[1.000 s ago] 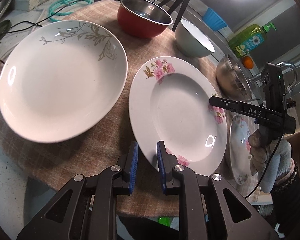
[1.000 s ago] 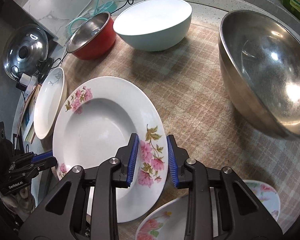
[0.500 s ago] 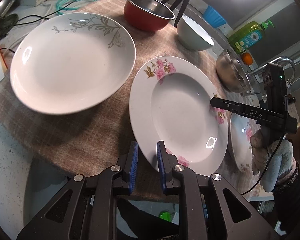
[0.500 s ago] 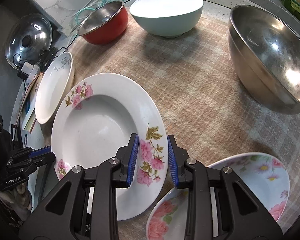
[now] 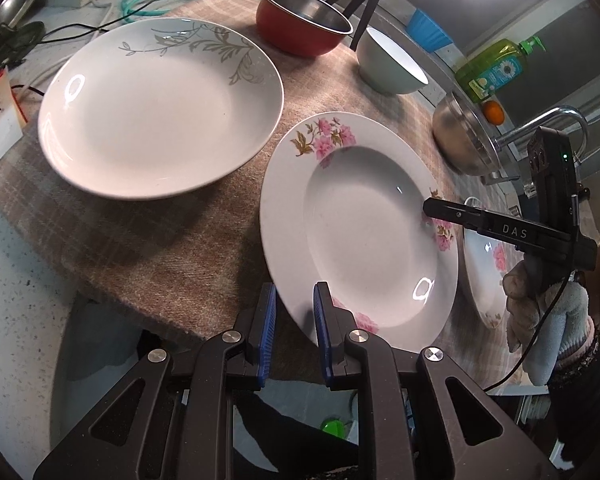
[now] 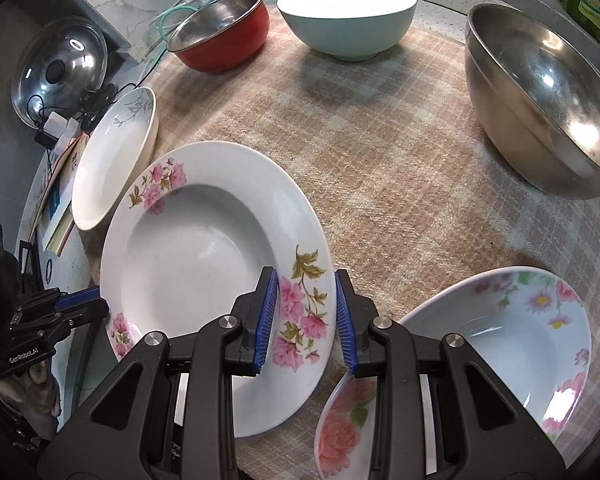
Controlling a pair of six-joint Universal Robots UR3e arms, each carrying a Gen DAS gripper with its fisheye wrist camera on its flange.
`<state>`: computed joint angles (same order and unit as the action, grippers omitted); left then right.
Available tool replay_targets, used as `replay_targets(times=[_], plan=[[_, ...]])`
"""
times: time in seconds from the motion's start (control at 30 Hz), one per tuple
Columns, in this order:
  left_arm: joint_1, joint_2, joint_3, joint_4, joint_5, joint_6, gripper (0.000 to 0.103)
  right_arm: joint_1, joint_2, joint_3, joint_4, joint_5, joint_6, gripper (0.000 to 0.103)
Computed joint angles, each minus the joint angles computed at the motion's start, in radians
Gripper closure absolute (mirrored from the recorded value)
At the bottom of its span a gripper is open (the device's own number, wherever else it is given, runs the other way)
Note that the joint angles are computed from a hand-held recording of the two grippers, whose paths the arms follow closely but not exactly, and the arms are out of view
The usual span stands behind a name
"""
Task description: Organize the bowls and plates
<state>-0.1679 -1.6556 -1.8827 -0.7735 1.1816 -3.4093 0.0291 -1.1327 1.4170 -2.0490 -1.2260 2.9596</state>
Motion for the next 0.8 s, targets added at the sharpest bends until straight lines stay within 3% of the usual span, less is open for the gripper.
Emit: replay_targets(times=[0.43,0.57,0.8], plan=[[-0.002,-0.011,0.025,-0.022,0.004,0.040,0.086,0.020,-0.042,0.050,-0.080,-0.040,0.046,0.070],[-0.001,0.001,0.031,-0.031,0.006,0.057,0.086,0.015,-0.085,0.076,-0.113,-0.054,0.060,0.047],[0.010,0.033,0.044,-0.057,0.020,0.087,0.085,0.010,-0.148,0.096,-0.120,-0.029,0.100,0.046]])
